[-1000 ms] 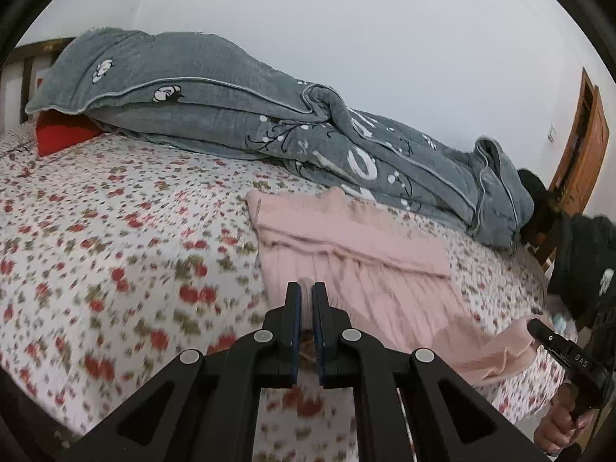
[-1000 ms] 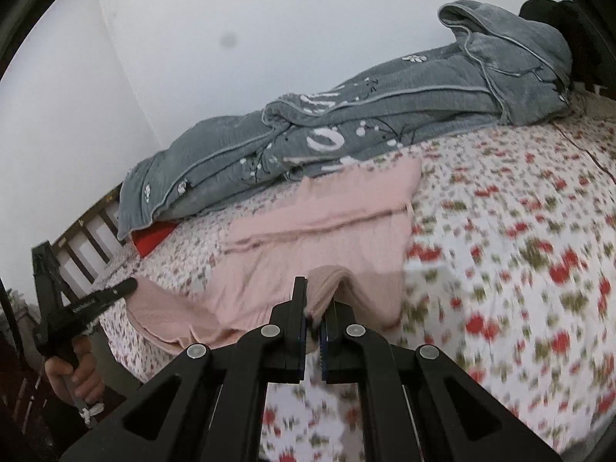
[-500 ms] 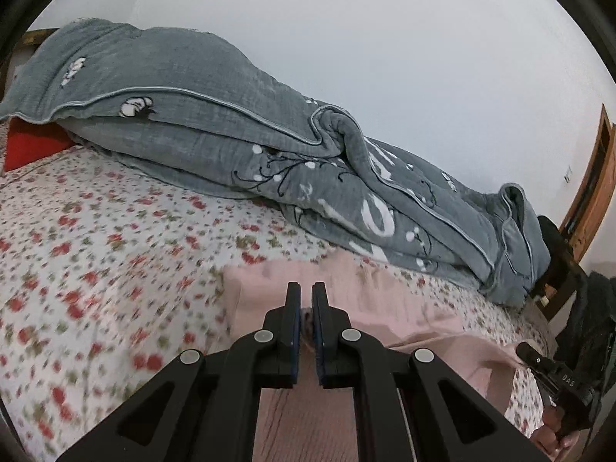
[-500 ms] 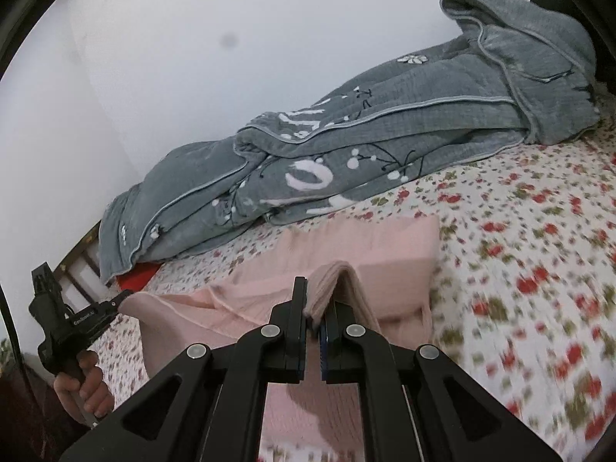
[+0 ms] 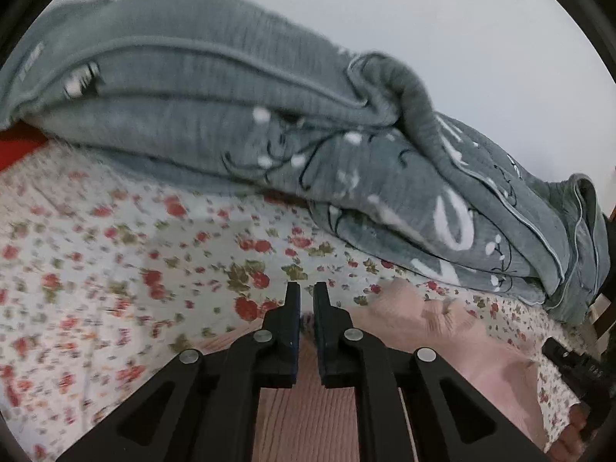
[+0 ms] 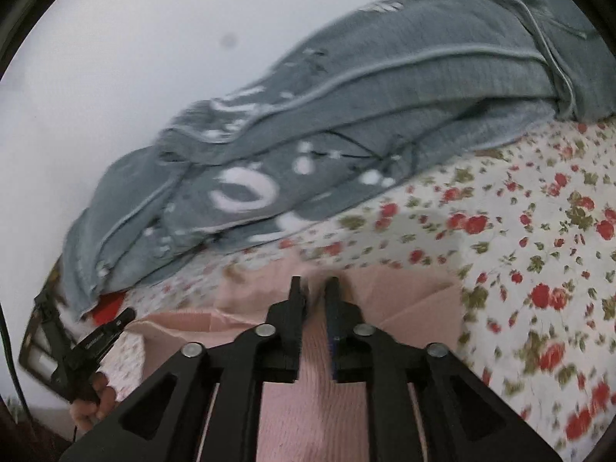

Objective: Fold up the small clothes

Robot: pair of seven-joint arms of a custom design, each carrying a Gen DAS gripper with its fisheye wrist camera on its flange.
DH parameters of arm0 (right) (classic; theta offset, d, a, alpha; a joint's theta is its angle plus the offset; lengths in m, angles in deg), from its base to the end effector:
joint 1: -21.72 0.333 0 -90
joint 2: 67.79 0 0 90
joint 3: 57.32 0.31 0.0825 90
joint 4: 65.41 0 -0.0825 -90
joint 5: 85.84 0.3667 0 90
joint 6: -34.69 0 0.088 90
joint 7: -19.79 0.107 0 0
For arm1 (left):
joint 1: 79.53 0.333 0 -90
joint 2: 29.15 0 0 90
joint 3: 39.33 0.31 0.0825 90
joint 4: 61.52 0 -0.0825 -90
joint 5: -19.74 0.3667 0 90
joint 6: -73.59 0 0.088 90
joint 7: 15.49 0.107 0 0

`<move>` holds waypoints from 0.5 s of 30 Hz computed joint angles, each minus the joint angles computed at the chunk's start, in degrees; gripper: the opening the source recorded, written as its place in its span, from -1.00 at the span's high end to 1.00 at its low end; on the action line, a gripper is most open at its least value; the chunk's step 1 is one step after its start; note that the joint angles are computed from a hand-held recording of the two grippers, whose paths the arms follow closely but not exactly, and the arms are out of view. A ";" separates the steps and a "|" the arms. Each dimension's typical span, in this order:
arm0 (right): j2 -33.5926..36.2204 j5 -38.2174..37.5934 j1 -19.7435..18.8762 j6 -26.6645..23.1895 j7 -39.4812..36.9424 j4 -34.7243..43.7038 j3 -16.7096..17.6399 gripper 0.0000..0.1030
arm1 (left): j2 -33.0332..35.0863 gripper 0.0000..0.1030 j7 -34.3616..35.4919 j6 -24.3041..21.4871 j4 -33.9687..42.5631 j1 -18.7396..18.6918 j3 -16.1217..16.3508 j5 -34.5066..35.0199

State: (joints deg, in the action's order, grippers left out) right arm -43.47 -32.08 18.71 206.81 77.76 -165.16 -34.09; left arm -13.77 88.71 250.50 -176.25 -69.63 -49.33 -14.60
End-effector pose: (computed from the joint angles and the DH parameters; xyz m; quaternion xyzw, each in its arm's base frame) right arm 0.6610 0.1411 0.4237 -0.6011 0.6517 -0.0785 0.4559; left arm 0.6238 0.0530 0.4170 -0.7525 0.5196 -0.3501 0.2031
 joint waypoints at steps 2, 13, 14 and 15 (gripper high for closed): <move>1.82 1.19 -1.25 1.33 -3.40 0.73 1.53 0.50 | 1.62 0.80 3.65 -1.01 1.17 3.26 -3.18 -3.73; 4.25 -21.20 8.21 -1.31 16.50 0.75 -10.90 0.30 | 3.52 -0.10 30.36 -6.11 2.83 12.31 -13.28 -28.98; 4.31 -22.85 8.47 -1.38 17.24 0.71 -11.17 0.30 | 3.33 -0.10 30.13 -5.96 2.69 11.07 -12.21 -28.04; 4.33 -24.39 8.75 -1.33 18.15 0.59 -11.50 0.29 | 3.26 -0.10 29.05 -5.60 2.53 9.30 -10.71 -26.13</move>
State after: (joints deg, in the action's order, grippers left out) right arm -39.14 -56.47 27.47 205.49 95.91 -164.57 -45.58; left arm -10.51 117.77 244.90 -173.72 -60.33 -60.04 -40.74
